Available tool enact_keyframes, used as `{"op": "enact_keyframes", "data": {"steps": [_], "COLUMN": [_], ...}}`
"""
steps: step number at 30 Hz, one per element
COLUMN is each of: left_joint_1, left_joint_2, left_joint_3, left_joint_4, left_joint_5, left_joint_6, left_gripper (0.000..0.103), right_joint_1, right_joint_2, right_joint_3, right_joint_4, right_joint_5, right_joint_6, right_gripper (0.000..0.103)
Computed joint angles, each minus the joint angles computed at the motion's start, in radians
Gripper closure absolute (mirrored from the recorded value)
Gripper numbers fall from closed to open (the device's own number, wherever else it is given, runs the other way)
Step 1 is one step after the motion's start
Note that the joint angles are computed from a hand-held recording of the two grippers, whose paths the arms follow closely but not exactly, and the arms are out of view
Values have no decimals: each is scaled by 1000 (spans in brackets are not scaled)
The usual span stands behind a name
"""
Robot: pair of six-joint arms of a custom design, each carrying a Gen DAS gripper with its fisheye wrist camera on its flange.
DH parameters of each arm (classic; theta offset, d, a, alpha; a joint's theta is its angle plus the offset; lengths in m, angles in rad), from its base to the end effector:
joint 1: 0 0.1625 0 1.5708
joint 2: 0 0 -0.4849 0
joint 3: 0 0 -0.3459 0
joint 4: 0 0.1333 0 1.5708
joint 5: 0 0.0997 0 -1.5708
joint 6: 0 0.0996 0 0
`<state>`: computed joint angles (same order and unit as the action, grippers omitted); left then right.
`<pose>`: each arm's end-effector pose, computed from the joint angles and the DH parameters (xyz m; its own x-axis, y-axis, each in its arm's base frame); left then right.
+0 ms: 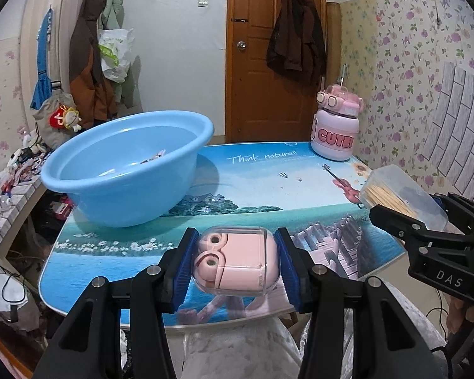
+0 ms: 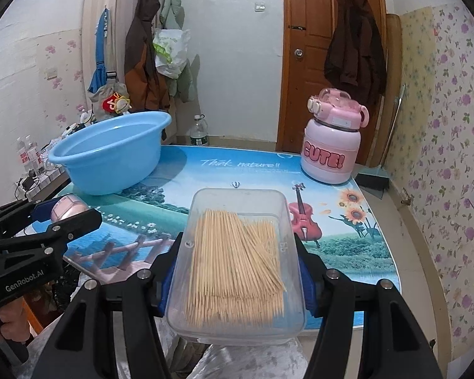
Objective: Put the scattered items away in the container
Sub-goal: 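Carry the earbud case with the left gripper while the right carries the toothpick box over the basin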
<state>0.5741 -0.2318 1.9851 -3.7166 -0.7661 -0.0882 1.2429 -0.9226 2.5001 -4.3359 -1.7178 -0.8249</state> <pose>-0.3317 -0.4588 -0.0919 -0.6740 0.3866 -0.6295 0.7193 0.5379 -0.4397 -0.0226 -0.4350 0.2588 -0.6943 0.0435 0.7184 -0.5740 0.5687 -0.5892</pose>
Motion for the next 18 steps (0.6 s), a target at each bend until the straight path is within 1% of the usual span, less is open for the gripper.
{"op": "enact_keyframes", "data": {"steps": [6, 11, 15, 18], "left_joint_1": [-2, -4, 3, 15], "left_joint_2": [-17, -40, -70, -95], "left_joint_3": [25, 43, 42, 35], "left_joint_4": [-23, -60, -84, -94], "left_joint_5": [17, 39, 67, 81], "left_joint_6": [-9, 16, 51, 78], "left_gripper": [56, 56, 56, 56], "right_joint_1": [29, 64, 105, 141], "right_joint_2": [16, 20, 15, 8], "right_joint_3": [11, 9, -16, -47], "right_joint_4": [-30, -34, 2, 55], "right_joint_5": [-18, -43, -62, -71], "right_joint_6": [-10, -17, -24, -23], "right_gripper": [41, 41, 41, 41]}}
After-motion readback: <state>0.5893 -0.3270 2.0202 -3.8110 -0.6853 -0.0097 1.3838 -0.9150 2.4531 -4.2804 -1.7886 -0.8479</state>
